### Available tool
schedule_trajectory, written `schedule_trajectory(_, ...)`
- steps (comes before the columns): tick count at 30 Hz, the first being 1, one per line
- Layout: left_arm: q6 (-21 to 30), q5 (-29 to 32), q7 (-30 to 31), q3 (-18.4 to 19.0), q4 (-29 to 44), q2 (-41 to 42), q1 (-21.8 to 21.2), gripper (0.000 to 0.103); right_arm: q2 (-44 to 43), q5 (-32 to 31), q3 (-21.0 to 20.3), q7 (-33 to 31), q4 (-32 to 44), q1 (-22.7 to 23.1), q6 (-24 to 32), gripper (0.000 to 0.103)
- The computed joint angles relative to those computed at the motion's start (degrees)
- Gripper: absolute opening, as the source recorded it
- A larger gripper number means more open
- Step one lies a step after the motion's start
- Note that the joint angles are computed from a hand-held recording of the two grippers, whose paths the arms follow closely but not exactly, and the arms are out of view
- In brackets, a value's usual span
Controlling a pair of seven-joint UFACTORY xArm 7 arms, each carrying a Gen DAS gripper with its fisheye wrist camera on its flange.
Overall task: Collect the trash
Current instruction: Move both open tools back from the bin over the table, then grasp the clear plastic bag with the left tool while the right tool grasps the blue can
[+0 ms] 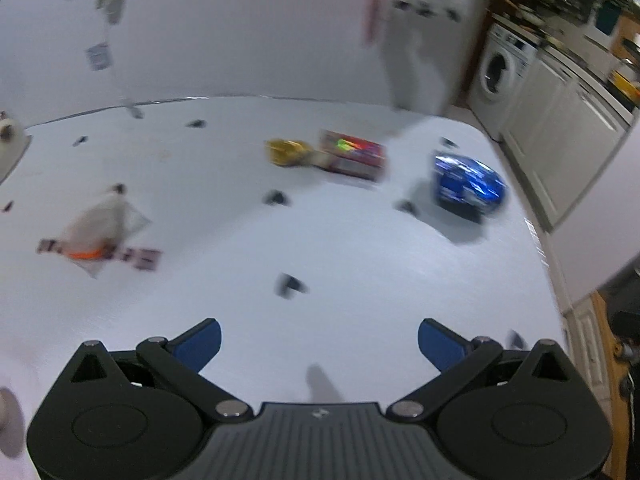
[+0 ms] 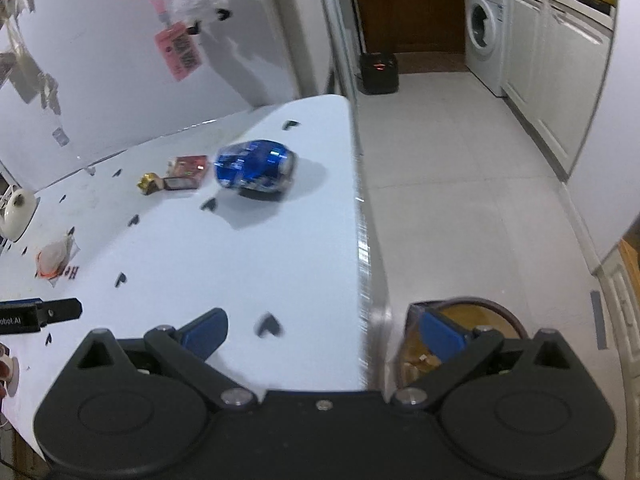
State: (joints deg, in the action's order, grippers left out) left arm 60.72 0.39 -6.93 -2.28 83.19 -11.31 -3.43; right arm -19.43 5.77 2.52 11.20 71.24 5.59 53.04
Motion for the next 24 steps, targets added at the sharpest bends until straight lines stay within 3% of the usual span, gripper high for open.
schedule_trajectory(10,-2.9,1.8,2.5,4.7,9.5,9.8,6.3,0.103,14.0,-3.9,3.5,5.0,13.8,3.0,-2.0,0.103)
schedule_trajectory(24,-5.0,8.4,-5.8,8.2,25.5,27.5,11.5,0.103,36.9,-10.0,1.5,7.1,38.7,7.1,2.4,0.103)
